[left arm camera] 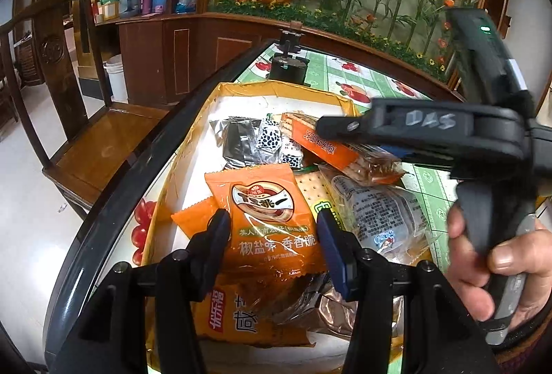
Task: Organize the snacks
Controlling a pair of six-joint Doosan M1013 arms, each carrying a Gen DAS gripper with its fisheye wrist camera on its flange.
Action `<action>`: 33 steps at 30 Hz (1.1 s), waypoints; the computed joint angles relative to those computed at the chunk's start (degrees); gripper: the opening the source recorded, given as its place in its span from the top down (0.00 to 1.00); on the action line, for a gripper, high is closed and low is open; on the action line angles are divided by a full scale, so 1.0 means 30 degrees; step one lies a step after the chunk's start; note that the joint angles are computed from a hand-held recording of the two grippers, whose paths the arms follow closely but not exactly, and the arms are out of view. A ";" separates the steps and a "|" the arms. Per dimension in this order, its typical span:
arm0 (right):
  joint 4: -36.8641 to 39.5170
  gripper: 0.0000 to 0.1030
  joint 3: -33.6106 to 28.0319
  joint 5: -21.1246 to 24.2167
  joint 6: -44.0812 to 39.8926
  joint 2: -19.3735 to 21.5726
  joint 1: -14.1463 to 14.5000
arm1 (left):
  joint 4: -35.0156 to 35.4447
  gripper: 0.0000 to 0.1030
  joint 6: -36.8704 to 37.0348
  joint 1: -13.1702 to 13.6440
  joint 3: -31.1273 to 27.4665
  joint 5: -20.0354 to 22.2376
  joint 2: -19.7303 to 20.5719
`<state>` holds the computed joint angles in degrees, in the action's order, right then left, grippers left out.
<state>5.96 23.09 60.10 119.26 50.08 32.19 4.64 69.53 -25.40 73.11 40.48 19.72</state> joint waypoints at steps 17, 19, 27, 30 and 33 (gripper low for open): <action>0.0419 0.30 0.8140 -0.5000 -0.0229 -0.4635 -0.0218 | 0.4522 0.32 -0.3177 -0.0892 0.0027 -0.0102 -0.0243; -0.0204 0.28 0.8777 -0.5191 -0.0010 -0.5001 -0.0147 | 0.5721 0.30 -0.3916 -0.1120 0.0104 -0.0173 -0.0297; -0.1276 0.28 1.0234 -0.5304 0.0468 -0.5760 -0.0050 | 0.8425 0.29 -0.5555 -0.1607 0.0107 -0.0084 -0.0248; -0.1405 0.28 1.0449 -0.5199 0.0366 -0.5862 0.0014 | 0.8930 0.29 -0.5836 -0.1686 0.0139 0.0011 -0.0246; -0.1675 0.28 1.0485 -0.5084 0.0227 -0.5858 0.0120 | 0.9269 0.29 -0.6029 -0.1747 0.0164 0.0086 -0.0225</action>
